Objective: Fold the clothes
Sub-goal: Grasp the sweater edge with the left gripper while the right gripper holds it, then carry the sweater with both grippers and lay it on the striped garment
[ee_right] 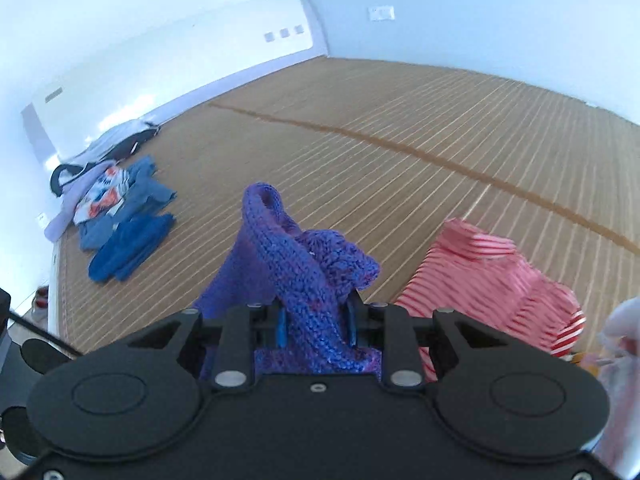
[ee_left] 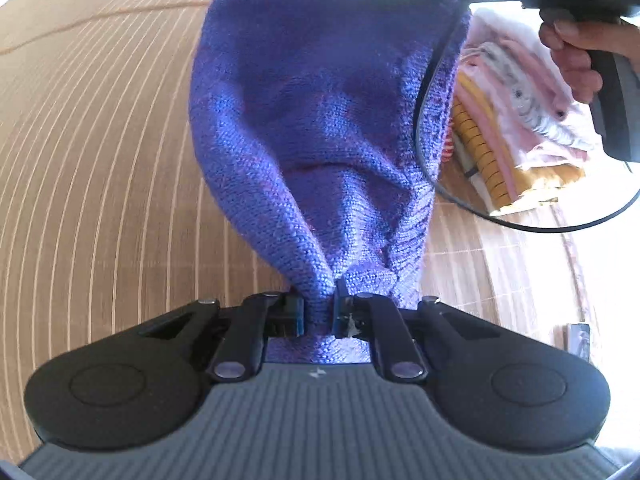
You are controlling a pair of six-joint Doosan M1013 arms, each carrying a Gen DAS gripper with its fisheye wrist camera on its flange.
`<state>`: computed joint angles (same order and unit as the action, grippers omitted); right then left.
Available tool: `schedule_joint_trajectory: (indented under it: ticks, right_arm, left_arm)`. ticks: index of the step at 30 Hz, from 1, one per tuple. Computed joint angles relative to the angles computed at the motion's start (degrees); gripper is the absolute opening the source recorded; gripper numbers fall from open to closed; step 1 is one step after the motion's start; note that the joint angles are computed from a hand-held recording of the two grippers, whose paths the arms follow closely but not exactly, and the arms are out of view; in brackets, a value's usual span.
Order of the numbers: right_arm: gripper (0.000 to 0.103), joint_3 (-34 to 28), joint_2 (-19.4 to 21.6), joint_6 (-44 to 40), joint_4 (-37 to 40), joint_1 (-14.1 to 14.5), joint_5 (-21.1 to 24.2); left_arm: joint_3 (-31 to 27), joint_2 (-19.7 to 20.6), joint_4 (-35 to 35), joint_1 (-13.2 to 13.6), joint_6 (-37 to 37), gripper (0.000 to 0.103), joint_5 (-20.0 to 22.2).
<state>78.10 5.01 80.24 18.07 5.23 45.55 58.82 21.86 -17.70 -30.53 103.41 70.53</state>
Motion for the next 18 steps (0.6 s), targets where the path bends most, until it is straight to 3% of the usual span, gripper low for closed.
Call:
schedule_joint_trajectory:
  ticks: [4,8,14,18]
  right_arm:
    - [0.028,-2.31,-0.21,2.56,-2.87,-1.03,0.89]
    - [0.028,-6.52,1.22,1.99,-3.02,-3.16,4.35]
    - [0.029,-13.49,5.66,2.32,-9.81,-5.40,9.57]
    - [0.029,-19.05,11.52,5.48,-12.96,-6.93,14.10]
  left_arm:
    - [-4.68,1.67,-3.28,0.52,2.85,0.013,1.72]
    - [-11.45,5.98,-6.18,-0.18,3.11,0.013,3.11]
    - [-24.93,16.24,-9.64,-1.39,-0.17,0.013,5.21]
    - [-39.34,26.19,-7.50,-2.96,-2.34,0.013,10.14]
